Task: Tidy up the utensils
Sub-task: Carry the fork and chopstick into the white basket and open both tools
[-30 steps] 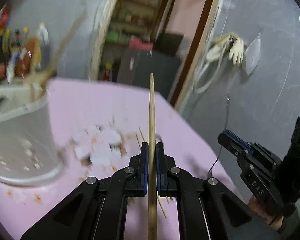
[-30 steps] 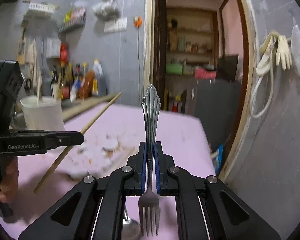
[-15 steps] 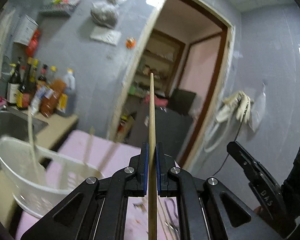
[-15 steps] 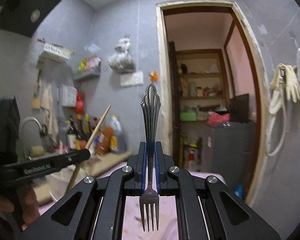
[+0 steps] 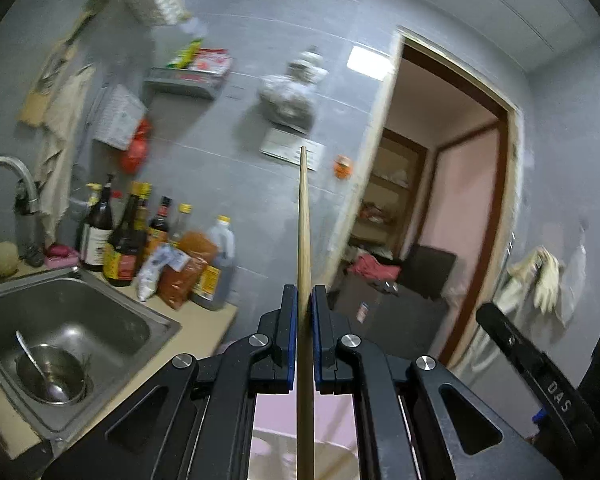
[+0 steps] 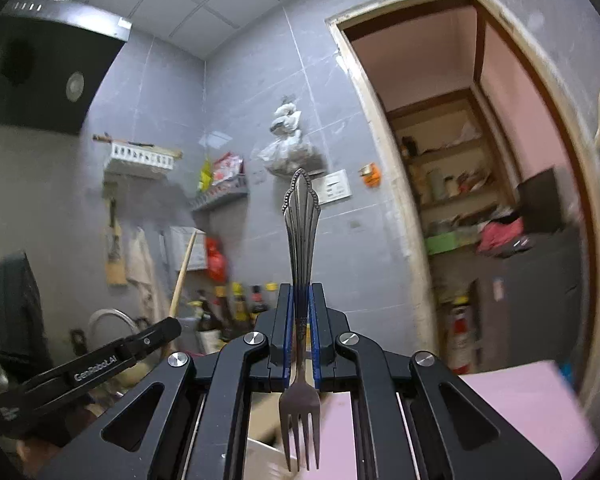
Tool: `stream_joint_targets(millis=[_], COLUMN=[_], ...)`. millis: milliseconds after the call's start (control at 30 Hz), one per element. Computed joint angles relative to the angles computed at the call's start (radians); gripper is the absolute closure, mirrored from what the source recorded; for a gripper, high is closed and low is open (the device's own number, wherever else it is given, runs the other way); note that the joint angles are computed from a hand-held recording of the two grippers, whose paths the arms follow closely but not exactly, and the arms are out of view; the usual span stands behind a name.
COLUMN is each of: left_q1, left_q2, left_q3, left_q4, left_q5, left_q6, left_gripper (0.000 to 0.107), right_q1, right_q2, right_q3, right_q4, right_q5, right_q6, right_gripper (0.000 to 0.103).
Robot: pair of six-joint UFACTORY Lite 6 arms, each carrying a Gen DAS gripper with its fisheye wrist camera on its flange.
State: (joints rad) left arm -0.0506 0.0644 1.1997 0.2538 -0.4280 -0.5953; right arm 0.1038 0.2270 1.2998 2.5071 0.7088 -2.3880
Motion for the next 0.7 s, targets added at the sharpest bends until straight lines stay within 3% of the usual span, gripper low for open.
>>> stream_joint_targets(millis=[100,233,500,700], left_q1=[0.08,0.12,0.073,-0.014], left_q2=[0.058,0.111,0.19,0.205], left_q3=[0.024,0.032,0.005,-0.068], left_q4=[0.029,-0.061,-0.376,-0.625], left_q5=[-0.051,-0.086,-0.145,-0.274], left_q6=[-0.088,-0.049,0.251,0.516], left_gripper=[0.103,0.103,0.103,0.103], right_q1=[0.041,0.09,0.127,0.136], right_q2=[0.073,0.14,0.219,0.262], right_q3=[0.061,0.097,0.089,0.08], right_q4=[0.002,0.037,0.085,0.117], right_q5=[0.013,0.02,0.045,0.081], right_q6=[0.033,-0.025,-0.157,-0.205], right_gripper=[0.098,0.098,0.098,0.098])
